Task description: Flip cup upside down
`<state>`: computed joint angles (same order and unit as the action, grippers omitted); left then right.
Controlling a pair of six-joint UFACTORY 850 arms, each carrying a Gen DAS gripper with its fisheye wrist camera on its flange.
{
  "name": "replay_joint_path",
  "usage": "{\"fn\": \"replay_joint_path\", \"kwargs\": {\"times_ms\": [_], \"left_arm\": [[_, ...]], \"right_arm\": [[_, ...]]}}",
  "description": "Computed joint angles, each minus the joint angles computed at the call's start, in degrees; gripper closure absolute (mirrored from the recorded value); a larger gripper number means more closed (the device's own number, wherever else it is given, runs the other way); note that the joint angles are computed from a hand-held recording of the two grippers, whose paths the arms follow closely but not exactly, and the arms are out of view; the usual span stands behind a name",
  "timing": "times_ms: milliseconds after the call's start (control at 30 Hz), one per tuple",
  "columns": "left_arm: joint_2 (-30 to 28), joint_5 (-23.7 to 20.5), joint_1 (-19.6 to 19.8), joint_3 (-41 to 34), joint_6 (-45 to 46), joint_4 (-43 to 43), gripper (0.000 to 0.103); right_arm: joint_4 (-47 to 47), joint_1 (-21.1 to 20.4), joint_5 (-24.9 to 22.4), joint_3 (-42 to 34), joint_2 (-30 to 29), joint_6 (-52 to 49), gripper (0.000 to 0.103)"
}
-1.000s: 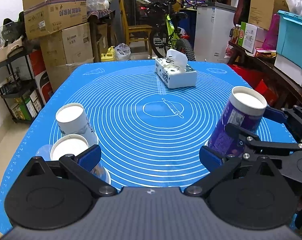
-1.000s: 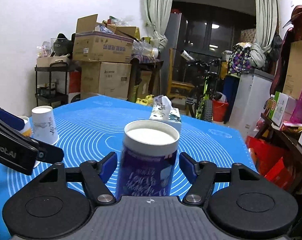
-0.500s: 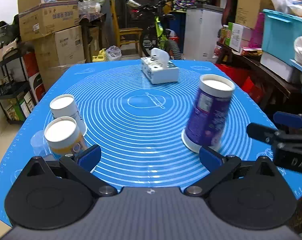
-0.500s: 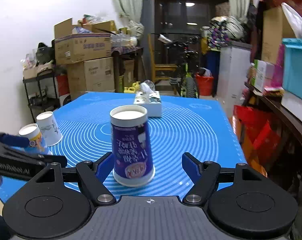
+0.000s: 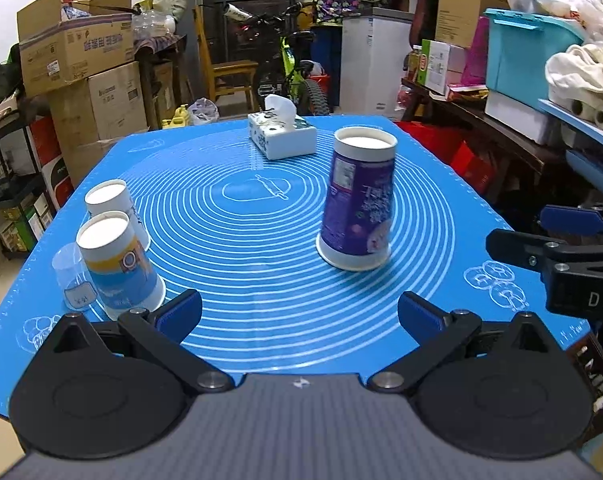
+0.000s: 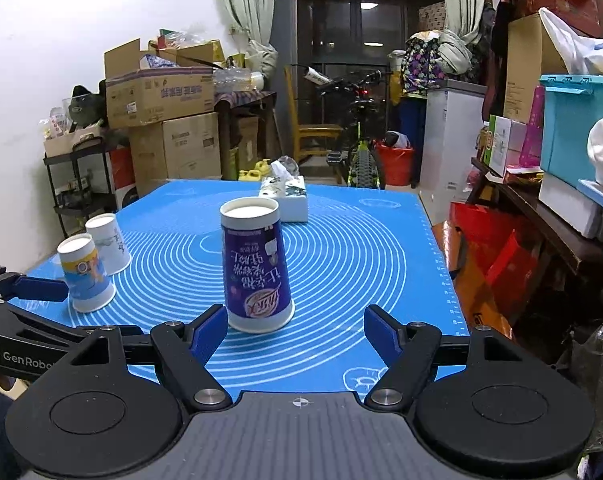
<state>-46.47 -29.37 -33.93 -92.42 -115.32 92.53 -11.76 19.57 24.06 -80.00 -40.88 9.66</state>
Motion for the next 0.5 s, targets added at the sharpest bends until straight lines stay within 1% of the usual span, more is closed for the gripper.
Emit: {"fn": "replay_joint_path", "kwargs": {"times_ms": [300, 500], "left_arm": [[0.8, 0.2, -0.7, 1.5, -1.2, 1.1, 0.0], [0.6, 0.4, -0.7, 1.3, 0.6, -0.5, 0.0]], "right_arm": [[-1.2, -0.2, 0.3, 2.6, 1.6, 0.7, 0.024], [-1.7, -0.3, 0.2, 3.1, 1.9, 0.8, 0.024]]}}
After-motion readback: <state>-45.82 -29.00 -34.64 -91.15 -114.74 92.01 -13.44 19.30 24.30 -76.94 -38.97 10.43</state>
